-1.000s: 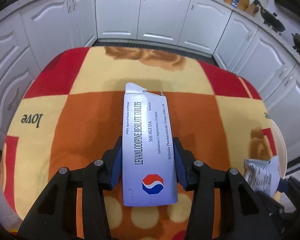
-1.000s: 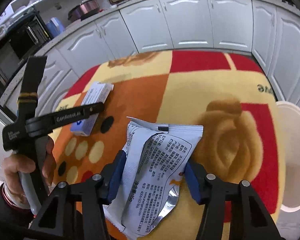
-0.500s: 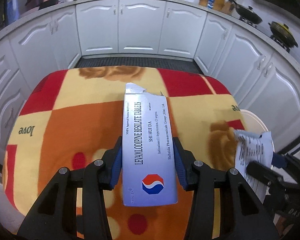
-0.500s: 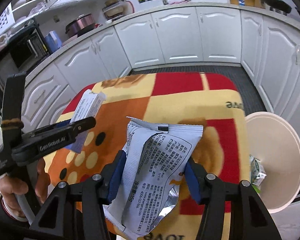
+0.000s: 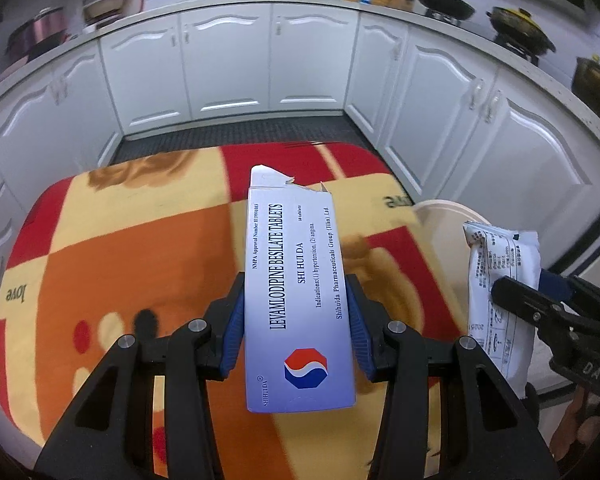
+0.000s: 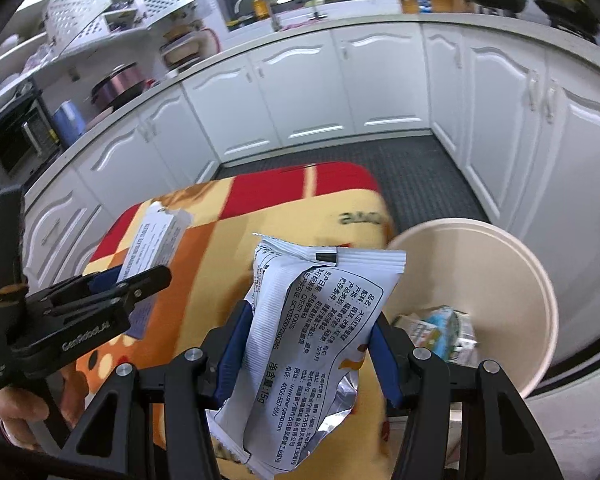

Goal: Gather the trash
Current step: 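Carry the white tablet box and white wrapper to the beige bin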

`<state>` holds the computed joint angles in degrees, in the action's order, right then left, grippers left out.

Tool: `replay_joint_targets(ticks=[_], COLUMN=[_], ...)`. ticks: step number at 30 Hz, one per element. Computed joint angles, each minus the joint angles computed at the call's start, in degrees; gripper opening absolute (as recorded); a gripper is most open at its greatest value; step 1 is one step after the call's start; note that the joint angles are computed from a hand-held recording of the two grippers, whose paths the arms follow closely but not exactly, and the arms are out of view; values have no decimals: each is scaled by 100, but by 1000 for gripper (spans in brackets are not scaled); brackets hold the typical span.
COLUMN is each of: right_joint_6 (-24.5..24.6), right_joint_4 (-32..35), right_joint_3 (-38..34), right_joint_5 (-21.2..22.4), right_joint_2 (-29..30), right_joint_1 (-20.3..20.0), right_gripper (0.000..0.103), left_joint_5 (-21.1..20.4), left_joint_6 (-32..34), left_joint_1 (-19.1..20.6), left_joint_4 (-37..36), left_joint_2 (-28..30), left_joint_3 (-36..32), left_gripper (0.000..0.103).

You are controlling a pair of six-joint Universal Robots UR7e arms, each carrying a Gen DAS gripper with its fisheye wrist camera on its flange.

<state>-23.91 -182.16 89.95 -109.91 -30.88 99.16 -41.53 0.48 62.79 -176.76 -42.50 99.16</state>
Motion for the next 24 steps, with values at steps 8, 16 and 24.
replay_joint_targets(ticks=[8, 16, 24], right_joint_6=[63, 158, 179], right_joint_4=[-163, -197, -160], right_joint_3=[179, 225, 94], right_joint_5=[-140, -258, -462], right_joint_2=[-313, -487, -468], right_joint_1=[-267, -520, -690], right_gripper=[54, 54, 54], left_joint_5=[-135, -274, -508], left_joint_6=[163, 289, 253], left_joint_1=[-159, -263, -220], left_joint_4=[219, 503, 941], left_joint_2=[464, 937, 1324], left_joint_3=[-475, -1015, -1607], left_gripper=[44, 44, 44])
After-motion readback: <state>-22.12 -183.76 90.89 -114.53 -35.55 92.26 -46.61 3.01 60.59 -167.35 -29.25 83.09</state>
